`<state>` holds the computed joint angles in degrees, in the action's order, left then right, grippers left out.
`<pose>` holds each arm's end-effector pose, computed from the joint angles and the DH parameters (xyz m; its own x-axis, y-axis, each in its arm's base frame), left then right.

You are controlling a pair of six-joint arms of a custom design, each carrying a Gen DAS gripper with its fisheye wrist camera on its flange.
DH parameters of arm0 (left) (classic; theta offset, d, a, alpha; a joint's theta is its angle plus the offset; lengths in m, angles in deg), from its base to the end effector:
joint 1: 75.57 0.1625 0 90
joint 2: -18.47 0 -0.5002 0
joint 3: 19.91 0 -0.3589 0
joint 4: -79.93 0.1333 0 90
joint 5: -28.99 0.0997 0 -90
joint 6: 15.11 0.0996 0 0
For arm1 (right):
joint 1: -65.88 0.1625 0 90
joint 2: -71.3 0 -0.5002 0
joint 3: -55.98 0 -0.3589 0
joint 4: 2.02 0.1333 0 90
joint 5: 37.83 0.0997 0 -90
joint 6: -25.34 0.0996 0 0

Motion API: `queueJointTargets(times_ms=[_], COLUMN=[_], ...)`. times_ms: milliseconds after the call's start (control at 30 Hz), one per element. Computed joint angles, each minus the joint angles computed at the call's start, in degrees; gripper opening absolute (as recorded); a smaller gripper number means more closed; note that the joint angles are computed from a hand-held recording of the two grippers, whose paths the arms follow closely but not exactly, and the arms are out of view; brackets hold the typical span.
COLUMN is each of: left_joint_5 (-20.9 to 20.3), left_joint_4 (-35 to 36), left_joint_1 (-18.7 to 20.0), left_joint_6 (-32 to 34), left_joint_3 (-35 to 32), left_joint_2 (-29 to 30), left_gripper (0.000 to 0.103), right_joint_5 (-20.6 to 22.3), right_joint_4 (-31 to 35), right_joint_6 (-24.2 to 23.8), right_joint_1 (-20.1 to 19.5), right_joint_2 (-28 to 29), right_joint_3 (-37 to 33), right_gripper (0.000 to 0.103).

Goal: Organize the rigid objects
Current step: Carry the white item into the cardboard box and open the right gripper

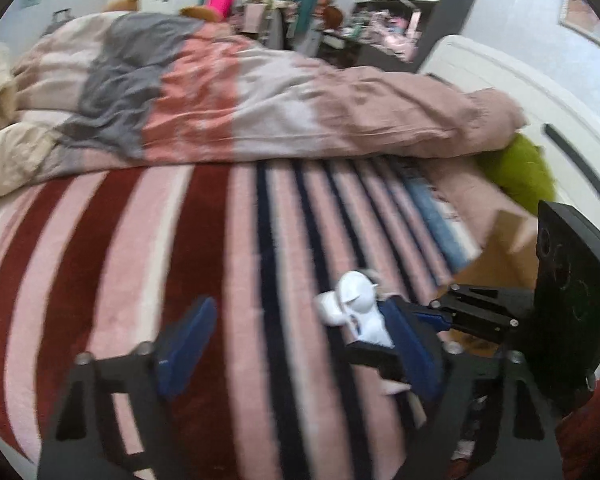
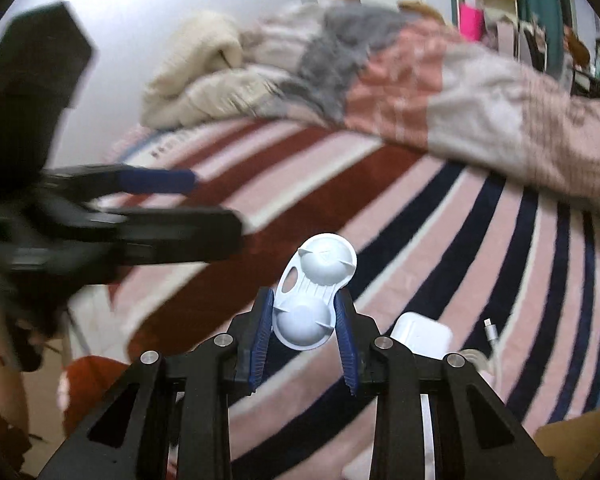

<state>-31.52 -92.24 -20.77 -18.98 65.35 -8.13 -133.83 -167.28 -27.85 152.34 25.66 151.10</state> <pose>-0.2891 -0.7261 0.0402 -0.8583 0.2899 -0.4235 0.4717 0.7706 -0.4285 0.0785 -0.7220 0.2015 -0.6376 -0.6556 0.4046 -0.7592 0.6240 -0.1852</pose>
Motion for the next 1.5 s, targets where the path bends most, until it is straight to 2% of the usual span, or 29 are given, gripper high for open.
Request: queueJointTargets(times_ms=[233, 300, 333, 633, 867, 967, 1067, 1133, 1200, 1233, 1300, 1400, 1500], left_joint_5=[-12.8, -14.0, -14.1, -17.0, -18.0, -17.3, -15.5, -14.8, -13.2, -12.4, -11.7, -9.5, -7.4], left_joint_4=[4.1, 6.0, 6.6, 19.4, 30.5, 32.7, 33.0, 32.7, 30.1, 28.7, 25.8, 20.1, 14.4], left_joint_1=[-3.0, -4.0, -4.5, -7.3, -8.0, -8.2, -8.5, -8.6, -8.8, -8.9, -8.9, -9.1, -8.7], left_joint_6=[1.4, 2.2, 2.7, 5.4, 6.3, 6.6, 7.7, 8.1, 8.4, 8.6, 9.0, 9.2, 8.4], left_joint_3=[-5.2, -7.5, -8.6, -25.6, -38.8, -41.9, -42.4, -42.2, -40.1, -38.9, -35.9, -30.2, -23.9], left_joint_2=[2.2, 3.5, 4.2, 13.8, 21.4, 23.3, 23.9, 23.8, 23.1, 22.6, 21.1, 18.4, 14.8], left_gripper=[0.039, 0.022, 0.021, 0.021, 0.021, 0.021, 0.021, 0.028, 0.040, 0.042, 0.049, 0.057, 0.059], right_joint_5=[6.1, 7.3, 7.7, 8.7, 4.8, 2.8, 1.4, -0.5, -2.2, -2.5, -2.7, -3.5, -3.2], right_joint_4=[-4.4, -4.9, -5.3, -4.3, 0.9, 1.6, 3.3, 3.5, 2.5, 2.3, 2.4, 1.3, 0.4], right_joint_6=[-3.4, -3.8, -4.0, -3.0, 0.1, 0.4, 1.5, 2.1, 2.3, 2.4, 2.8, 2.7, 2.2], right_joint_1=[-0.9, -1.7, -2.1, -7.2, -10.3, -10.7, -11.1, -10.8, -10.6, -10.5, -10.5, -9.7, -8.3], right_joint_2=[-9.2, -11.6, -12.5, -18.8, -19.7, -19.4, -19.3, -19.0, -18.9, -18.7, -18.8, -18.8, -18.7], right_joint_3=[7.4, 8.5, 9.0, 8.1, 3.7, 2.5, 1.6, 1.3, 1.5, 1.6, 1.7, 2.4, 3.4], right_gripper=[0.026, 0.026, 0.026, 0.026, 0.026, 0.026, 0.026, 0.027, 0.028, 0.030, 0.041, 0.042, 0.042])
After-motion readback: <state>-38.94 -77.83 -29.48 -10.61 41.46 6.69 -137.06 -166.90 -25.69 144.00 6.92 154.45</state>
